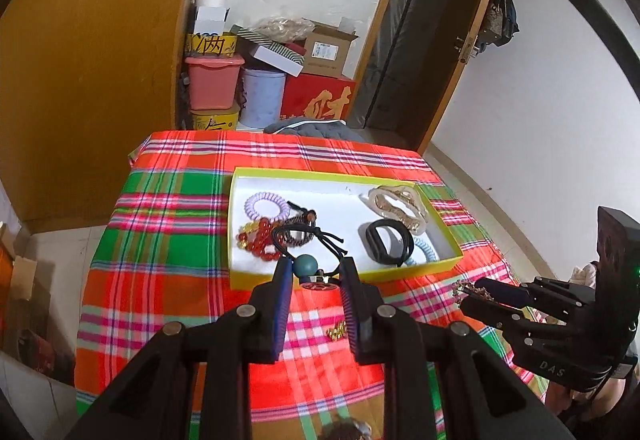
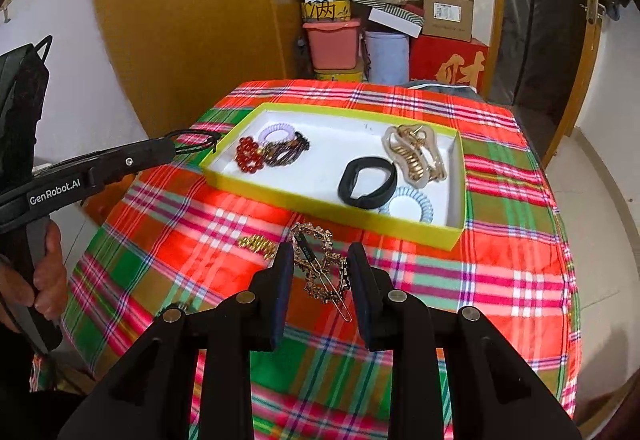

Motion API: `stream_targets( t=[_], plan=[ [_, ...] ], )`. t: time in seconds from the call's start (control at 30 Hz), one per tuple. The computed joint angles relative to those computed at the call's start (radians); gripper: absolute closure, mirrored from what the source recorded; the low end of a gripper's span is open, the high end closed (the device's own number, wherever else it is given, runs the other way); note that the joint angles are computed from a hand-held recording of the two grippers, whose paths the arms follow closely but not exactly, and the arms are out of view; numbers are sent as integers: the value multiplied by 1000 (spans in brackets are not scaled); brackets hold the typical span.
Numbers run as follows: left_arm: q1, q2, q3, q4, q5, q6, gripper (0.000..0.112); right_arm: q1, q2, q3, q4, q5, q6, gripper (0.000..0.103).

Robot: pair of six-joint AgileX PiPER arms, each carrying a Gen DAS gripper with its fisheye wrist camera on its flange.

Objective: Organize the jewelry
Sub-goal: 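Carry the gold clip and black hair tie over the yellow tray with both tools, then open both tools to drop the gold clip and hair tie into the tray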

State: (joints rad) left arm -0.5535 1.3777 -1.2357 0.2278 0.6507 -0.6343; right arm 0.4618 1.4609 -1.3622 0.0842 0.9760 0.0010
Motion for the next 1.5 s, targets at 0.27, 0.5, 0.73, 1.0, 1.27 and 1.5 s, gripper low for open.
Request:
stream_targets(
  t=[0.27,0.5,0.73,1.0,1.27,1.5],
  plan=[
    [51,101,-97,-78,-12,111,88,-39,100,-90,13,-10,-33,75],
    [109,186,-169,-155,-26,209,88,-66,211,-190,28,-12,-56,75],
    [157,282,-240,-214,-32,284,88,-64,339,-300,37,-14,-64,75],
    [195,394,-322,-268,-17,354,88,-57,496,-460,29,16,-61,75],
    [216,445,-345,-301,-8,387,88,-62,618,-606,23,74,-52,74],
    [233,486,-373,-331,11,417,88,-67,690,-677,24,120,-30,74]
  ],
)
